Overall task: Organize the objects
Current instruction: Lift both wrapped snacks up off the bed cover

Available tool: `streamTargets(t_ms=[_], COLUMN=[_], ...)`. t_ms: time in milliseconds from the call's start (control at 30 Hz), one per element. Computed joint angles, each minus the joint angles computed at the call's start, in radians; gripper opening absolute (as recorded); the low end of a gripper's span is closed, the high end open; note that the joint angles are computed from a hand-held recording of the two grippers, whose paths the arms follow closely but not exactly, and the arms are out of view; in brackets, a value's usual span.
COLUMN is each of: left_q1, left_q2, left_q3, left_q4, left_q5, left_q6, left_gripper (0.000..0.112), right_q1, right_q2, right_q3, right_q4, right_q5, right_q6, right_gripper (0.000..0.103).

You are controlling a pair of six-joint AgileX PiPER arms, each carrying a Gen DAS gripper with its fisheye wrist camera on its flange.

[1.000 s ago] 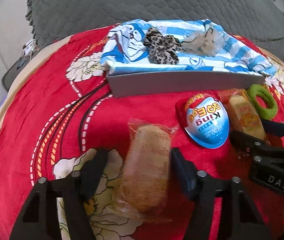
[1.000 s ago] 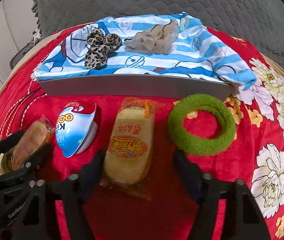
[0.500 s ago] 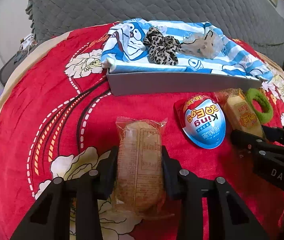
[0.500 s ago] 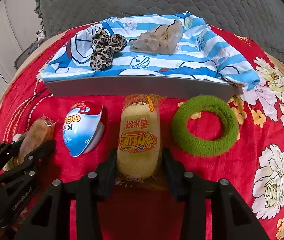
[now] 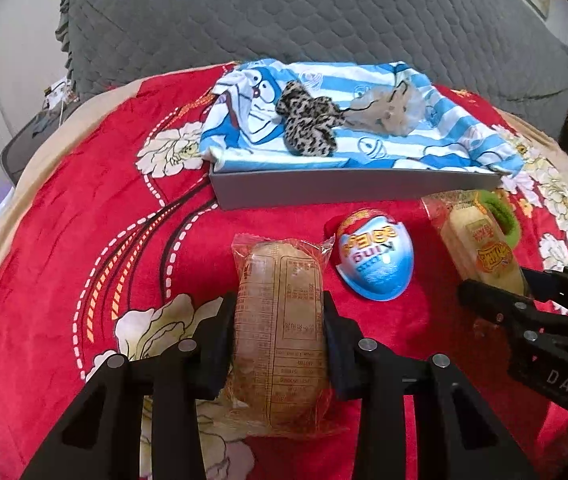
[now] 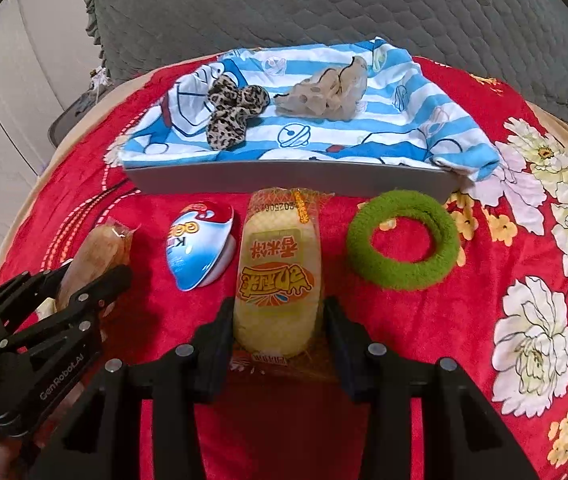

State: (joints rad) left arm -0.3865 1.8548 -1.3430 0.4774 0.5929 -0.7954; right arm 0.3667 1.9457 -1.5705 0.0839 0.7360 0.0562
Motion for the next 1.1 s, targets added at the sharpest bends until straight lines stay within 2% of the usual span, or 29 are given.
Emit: streamTargets(t_ms=[300, 1100], left_q1=[-0.04, -0.228], left_q2=[-0.053, -0.214], left_q3=[0.006, -0.031], left_q4=[-0.021, 0.118], left_q5=[0.084, 0.291], left_q6=[-0.026, -0.18], left_gripper=[0.039, 0.039], right_q1=[0.009, 0.01], right_q2=[-0.084, -0.389], right_q3=[0.07, 0.243], right_q4=[-0.017, -0.061], right_q5=[-0.02, -0.035], right_q6=[-0.005, 0.033], right_gripper=[0.043, 0.043])
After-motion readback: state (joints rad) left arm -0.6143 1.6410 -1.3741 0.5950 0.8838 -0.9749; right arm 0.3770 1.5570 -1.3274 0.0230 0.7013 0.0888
